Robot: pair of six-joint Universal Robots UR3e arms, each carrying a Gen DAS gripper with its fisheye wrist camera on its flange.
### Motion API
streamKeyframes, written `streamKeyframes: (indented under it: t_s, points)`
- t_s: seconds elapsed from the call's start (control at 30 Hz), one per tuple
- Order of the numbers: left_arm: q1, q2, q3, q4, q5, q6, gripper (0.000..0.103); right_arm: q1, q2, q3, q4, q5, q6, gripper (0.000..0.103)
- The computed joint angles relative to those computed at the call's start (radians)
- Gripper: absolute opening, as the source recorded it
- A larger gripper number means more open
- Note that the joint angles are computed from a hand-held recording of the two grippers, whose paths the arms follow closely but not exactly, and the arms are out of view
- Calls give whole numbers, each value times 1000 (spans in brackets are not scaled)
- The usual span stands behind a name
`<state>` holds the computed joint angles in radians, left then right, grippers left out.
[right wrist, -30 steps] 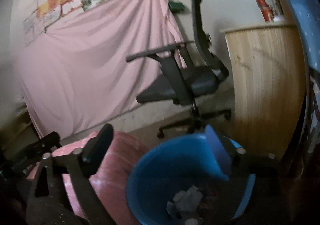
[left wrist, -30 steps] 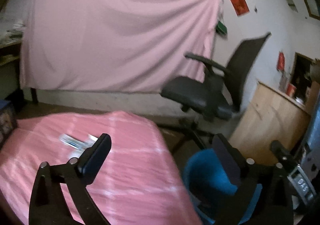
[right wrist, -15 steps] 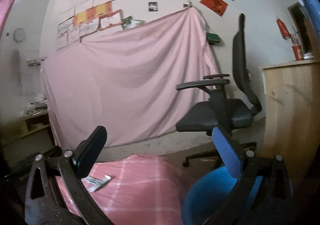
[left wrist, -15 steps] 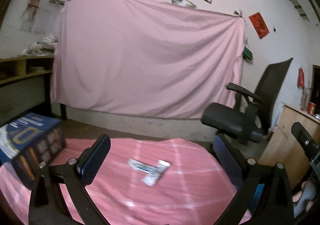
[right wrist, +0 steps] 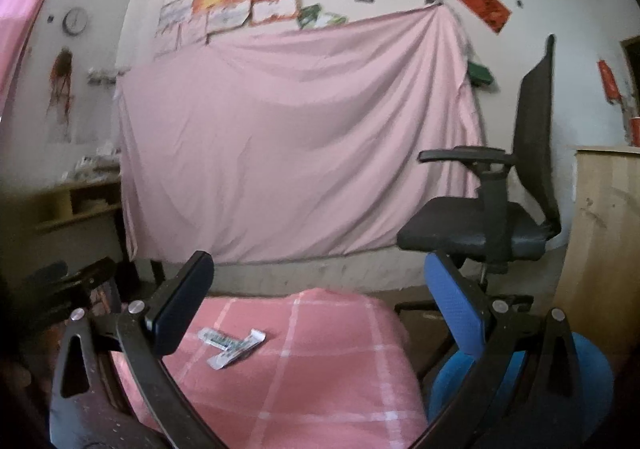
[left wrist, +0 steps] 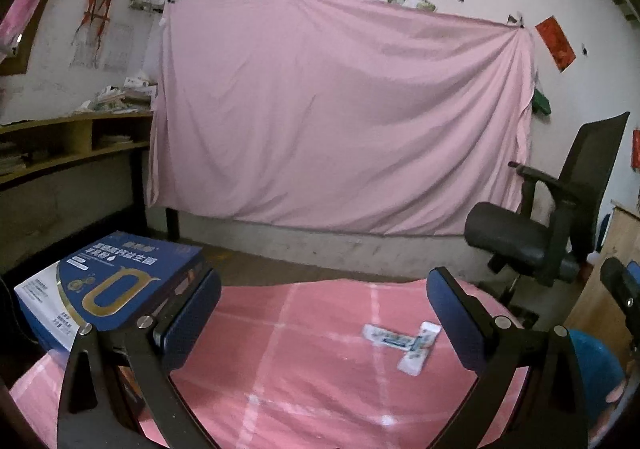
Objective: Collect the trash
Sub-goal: 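Lower both open tools onto the two white-blue paper packets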
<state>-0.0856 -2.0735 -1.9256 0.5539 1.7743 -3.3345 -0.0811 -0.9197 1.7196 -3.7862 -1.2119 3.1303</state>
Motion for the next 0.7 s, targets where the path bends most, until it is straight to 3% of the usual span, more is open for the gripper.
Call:
streamKeyframes:
  t_s: [0.43,0.63,0.7]
  points:
    - [96,-82,118,-93,-122,22,101,78,118,-219,246,-42,-87,103]
    - [122,-127,207,-212,-200,49,100,91,176,-415,525,-32,-116,103]
    - [128,-129,230,-269,-244,68,93,94,198,-479,629,-26,-131,103]
